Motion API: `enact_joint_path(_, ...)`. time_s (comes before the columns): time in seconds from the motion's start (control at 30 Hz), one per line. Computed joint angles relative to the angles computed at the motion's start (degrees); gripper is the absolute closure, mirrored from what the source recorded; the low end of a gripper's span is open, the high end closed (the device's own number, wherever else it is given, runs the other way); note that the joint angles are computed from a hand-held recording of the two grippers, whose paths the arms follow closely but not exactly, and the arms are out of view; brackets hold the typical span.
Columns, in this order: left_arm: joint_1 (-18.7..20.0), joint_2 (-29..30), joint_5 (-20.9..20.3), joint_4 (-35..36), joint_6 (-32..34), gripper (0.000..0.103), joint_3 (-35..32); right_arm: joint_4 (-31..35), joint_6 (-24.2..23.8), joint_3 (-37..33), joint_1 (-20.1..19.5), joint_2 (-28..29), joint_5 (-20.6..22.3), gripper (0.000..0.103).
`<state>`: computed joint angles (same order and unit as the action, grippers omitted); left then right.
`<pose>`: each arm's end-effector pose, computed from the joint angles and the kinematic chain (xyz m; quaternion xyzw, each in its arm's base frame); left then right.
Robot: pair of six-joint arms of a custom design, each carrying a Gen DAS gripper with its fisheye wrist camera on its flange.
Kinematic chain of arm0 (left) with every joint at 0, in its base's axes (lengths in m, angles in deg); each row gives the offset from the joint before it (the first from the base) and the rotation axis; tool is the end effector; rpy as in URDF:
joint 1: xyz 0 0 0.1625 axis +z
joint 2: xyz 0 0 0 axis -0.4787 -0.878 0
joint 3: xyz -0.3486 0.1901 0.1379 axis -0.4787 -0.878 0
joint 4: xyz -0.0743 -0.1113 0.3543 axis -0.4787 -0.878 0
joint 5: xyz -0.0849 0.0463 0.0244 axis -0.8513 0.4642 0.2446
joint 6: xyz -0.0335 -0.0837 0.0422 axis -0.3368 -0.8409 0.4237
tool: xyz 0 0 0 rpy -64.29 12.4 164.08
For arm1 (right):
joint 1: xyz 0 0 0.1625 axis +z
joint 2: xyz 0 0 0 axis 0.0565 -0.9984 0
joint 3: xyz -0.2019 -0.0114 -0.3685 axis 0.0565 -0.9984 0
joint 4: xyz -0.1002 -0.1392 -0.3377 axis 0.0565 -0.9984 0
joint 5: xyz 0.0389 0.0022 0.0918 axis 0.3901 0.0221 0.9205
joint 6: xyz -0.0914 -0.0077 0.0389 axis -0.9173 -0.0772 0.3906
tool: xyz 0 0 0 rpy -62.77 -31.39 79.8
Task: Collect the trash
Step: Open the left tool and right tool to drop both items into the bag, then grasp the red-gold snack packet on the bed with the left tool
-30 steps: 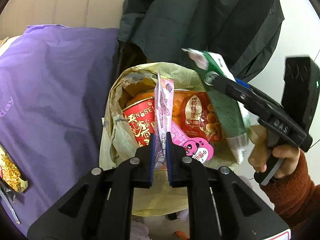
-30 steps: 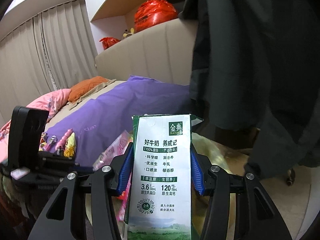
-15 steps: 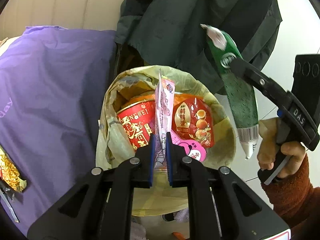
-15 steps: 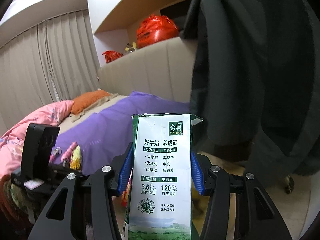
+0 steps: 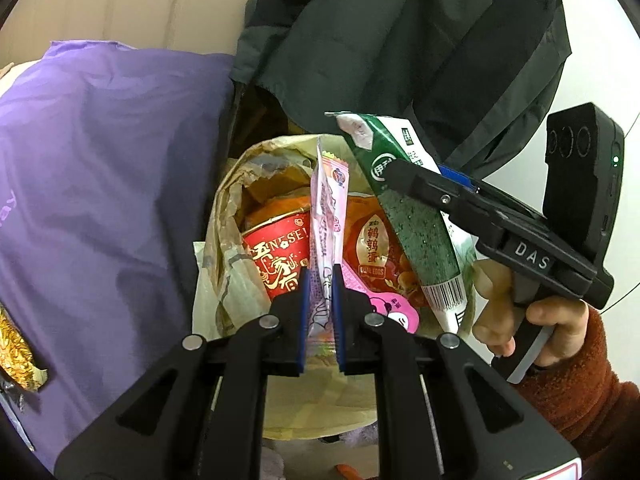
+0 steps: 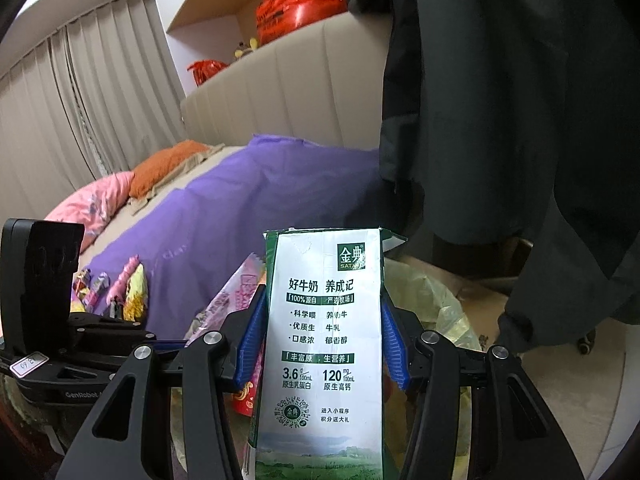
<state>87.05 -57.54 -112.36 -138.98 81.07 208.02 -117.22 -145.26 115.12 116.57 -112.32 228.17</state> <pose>-0.0722 -0.3841 0.1627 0.4374 0.8984 -0.0261 0.0286 0.2165 -0.2625 0.0299 0.0441 -0.8469 0.4537 0.2739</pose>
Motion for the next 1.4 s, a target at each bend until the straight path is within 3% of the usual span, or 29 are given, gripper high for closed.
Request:
enact_joint_path(0.17, 1.2, 0.1, -1.7, 1.2, -1.7, 0.091, -1.2, 1.7, 1.3, -0.9, 0.9, 0.9, 0.9, 0.054)
enact_joint_path(0.3, 2.4, -1.7, -3.5, 2.1, -2.0, 0.069, -1.3, 2.3, 2.2, -1.3, 2.2, 1.7, 3.0, 0.053)
enact_joint_path(0.37, 2.2, -3.1, -3.1, 1.5, -2.2, 0.065, -0.7, 3.2, 3.4, -1.5, 2.6, 2.0, 3.3, 0.050)
enact_joint_path(0.53, 0.7, -6.9, -0.1, 0.8, -3.1, 0.064, 1.0, 4.9, 4.7, -3.5, 5.8, 3.9, 7.2, 0.049)
enact_joint_path(0.67, 0.7, -10.3, -0.9, 2.1, -3.5, 0.063, 1.4, 7.7, 5.9, -6.5, 10.0, 6.5, 11.6, 0.049)
enact_joint_path(1.0, 2.2, -22.8, 3.3, 6.4, -1.7, 0.063, 2.4, 18.4, 13.5, -15.2, 20.2, 13.6, 19.1, 0.049)
enact_joint_path(1.17, 5.6, -29.4, 7.8, 7.2, 4.1, 0.063, 1.7, 21.9, 13.4, -21.1, 22.9, 17.5, 18.1, 0.048)
enact_joint_path(1.3, 10.4, -33.9, 11.1, 5.7, 8.8, 0.063, 0.3, 17.4, 6.4, -23.8, 23.5, 19.4, 12.4, 0.039)
enact_joint_path(1.4, 16.0, -34.6, 12.1, 4.8, 12.4, 0.062, -2.4, 20.7, 4.9, -29.8, 23.1, 23.4, 7.9, 0.039)
